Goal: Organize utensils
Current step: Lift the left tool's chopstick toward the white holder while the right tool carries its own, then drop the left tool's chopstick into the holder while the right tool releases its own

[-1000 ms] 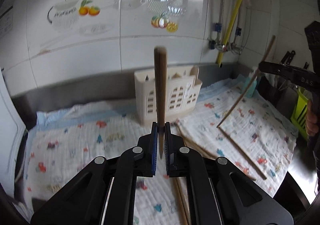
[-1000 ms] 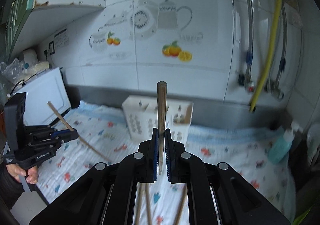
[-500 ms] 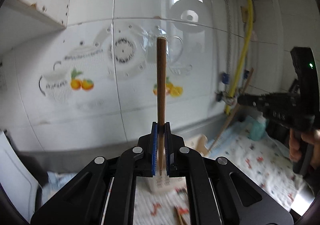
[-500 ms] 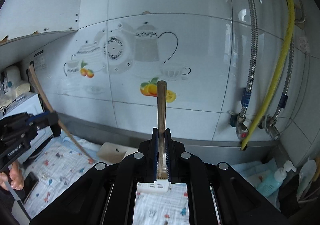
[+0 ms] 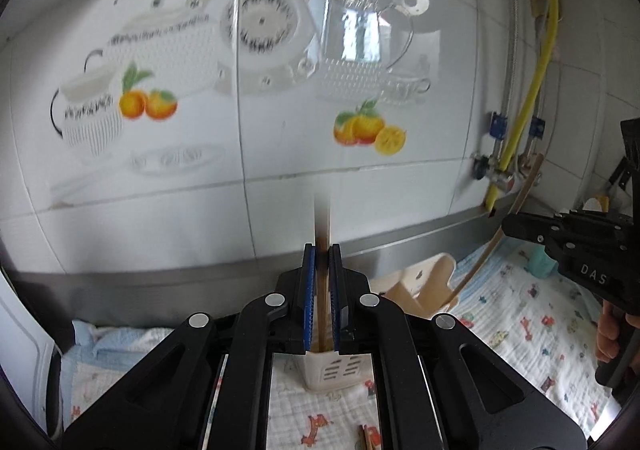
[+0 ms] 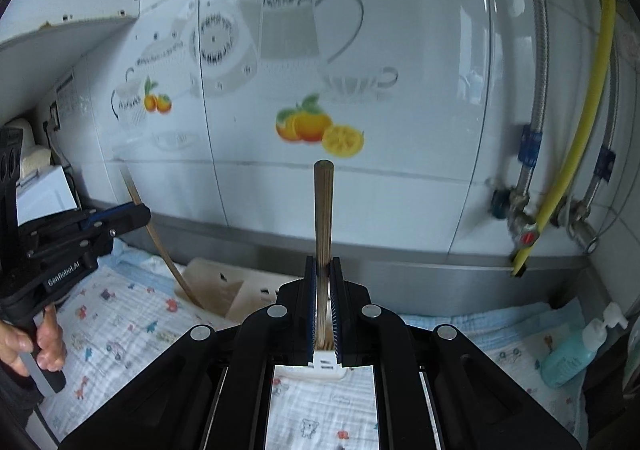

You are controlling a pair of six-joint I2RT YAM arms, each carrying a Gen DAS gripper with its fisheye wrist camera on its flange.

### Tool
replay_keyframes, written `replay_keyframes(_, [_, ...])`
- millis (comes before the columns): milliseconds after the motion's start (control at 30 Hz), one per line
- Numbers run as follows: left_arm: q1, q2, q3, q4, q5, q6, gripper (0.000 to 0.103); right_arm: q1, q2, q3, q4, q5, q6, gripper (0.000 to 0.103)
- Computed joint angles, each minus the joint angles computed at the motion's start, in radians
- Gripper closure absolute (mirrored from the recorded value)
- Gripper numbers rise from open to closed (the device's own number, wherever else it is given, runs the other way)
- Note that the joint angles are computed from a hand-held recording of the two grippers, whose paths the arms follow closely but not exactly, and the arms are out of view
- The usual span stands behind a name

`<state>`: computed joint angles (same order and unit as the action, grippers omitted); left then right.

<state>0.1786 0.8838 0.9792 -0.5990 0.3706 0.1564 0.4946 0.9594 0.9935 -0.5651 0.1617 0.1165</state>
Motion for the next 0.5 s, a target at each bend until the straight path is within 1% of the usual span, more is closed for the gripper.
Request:
replay_keyframes(100, [0.012, 0.008, -0.008, 0.000, 0.013, 0.003, 0.097, 0.000, 0.001, -0.022, 0.007, -0.004, 0.006, 0.096])
replay_keyframes(200, [0.020, 0.005, -0.010, -0.002, 0.021, -0.001, 0.096, 0.010, -0.003, -0.032, 0.005, 0.011, 0.009, 0.096])
replay_keyframes(233, [0.029, 0.001, -0.007, -0.008, 0.039, 0.001, 0.095, 0.017, -0.009, -0.035, 0.002, 0.024, 0.012, 0.095])
replay_keyframes(267, [0.037, -0.007, -0.006, -0.013, 0.048, 0.002, 0.095, 0.020, -0.014, -0.036, -0.003, 0.027, 0.014, 0.093])
replay_keyframes(300, [0.034, -0.011, 0.000, -0.018, 0.042, -0.001, 0.095, 0.025, -0.021, -0.038, -0.009, 0.031, 0.017, 0.088])
replay_keyframes(333, [0.042, -0.015, 0.005, -0.028, 0.052, 0.000, 0.094, 0.027, -0.026, -0.038, -0.013, 0.038, 0.018, 0.085])
replay_keyframes(367, [0.051, -0.018, 0.012, -0.039, 0.064, 0.001, 0.093, 0.035, -0.036, -0.041, -0.019, 0.052, 0.019, 0.080])
replay_keyframes(400, [0.065, -0.030, 0.014, -0.050, 0.073, 0.002, 0.087, 0.040, -0.044, -0.041, -0.025, 0.060, 0.018, 0.075])
replay_keyframes(433, [0.081, -0.044, 0.014, -0.059, 0.084, 0.005, 0.076, 0.051, -0.061, -0.046, -0.035, 0.076, 0.021, 0.074])
replay_keyframes(500, [0.125, -0.086, 0.009, -0.078, 0.120, 0.014, 0.065, 0.070, -0.092, -0.053, -0.056, 0.098, 0.030, 0.072])
